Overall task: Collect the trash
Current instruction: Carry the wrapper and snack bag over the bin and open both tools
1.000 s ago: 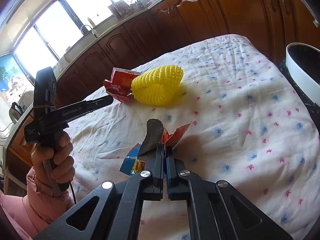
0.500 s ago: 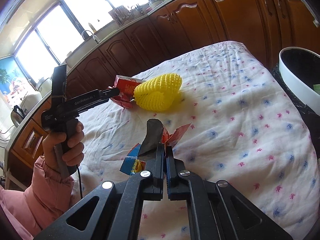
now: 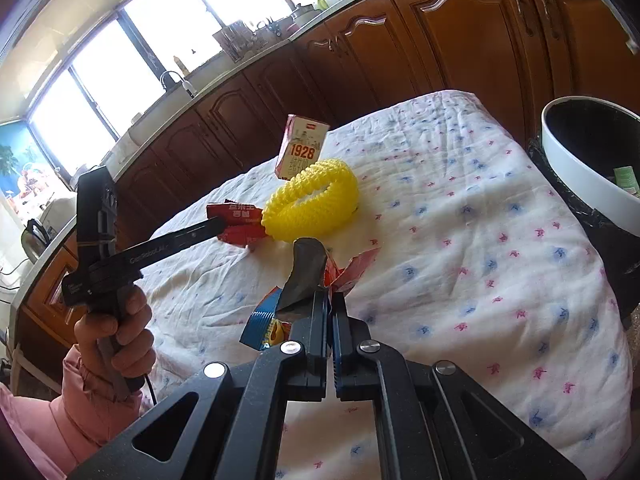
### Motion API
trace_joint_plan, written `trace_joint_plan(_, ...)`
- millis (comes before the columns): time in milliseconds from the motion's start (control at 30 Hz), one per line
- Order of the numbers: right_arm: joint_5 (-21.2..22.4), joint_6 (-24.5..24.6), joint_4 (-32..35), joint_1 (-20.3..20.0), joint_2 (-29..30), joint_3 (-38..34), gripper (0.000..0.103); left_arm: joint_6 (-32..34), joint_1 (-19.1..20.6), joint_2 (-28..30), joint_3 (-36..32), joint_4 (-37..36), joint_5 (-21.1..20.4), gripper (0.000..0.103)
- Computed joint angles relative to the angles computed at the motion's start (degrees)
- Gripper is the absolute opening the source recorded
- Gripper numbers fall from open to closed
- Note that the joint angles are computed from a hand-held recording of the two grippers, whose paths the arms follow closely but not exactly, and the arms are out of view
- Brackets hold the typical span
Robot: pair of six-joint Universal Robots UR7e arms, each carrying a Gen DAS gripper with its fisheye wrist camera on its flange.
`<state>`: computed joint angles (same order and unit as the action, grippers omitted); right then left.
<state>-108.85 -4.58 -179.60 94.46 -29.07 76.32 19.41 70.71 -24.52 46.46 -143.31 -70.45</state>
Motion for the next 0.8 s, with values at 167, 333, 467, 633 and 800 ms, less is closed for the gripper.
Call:
trace_joint_plan(167, -0.2, 0.5, -2.5, -0.3, -1.4, 2.1, 0.002, -1.3, -0.7, -5.1, 8.1, -2.6, -4.5, 0.000)
trace_joint_plan(333, -0.7, 0.9, -5.3, -0.8, -3.0, 4.3, 0.002, -0.2, -1.7, -5.9, 9.8, -2.0, -7.0, 0.000)
trace_joint_plan(467, -1.4, 0.8, -7.9, -1.1, -4.6, 6.5, 0.002, 0.2, -2.5, -5.1, 9.0, -0.9, -8.7, 0.000)
trace_joint_plan(633, -2.7, 0.7, -11.1, -1.7, -6.9, 9.1, 0.002, 1.0, -3.6, -2.4, 6.2, 1.3, -10.3, 0.000)
trace_joint_plan(800, -4.3, 0.7, -13.9, -2.8, -9.6, 11.9, 0.002, 1.8, -4.7, 0.5, 2.8, 3.2, -11.6, 0.000)
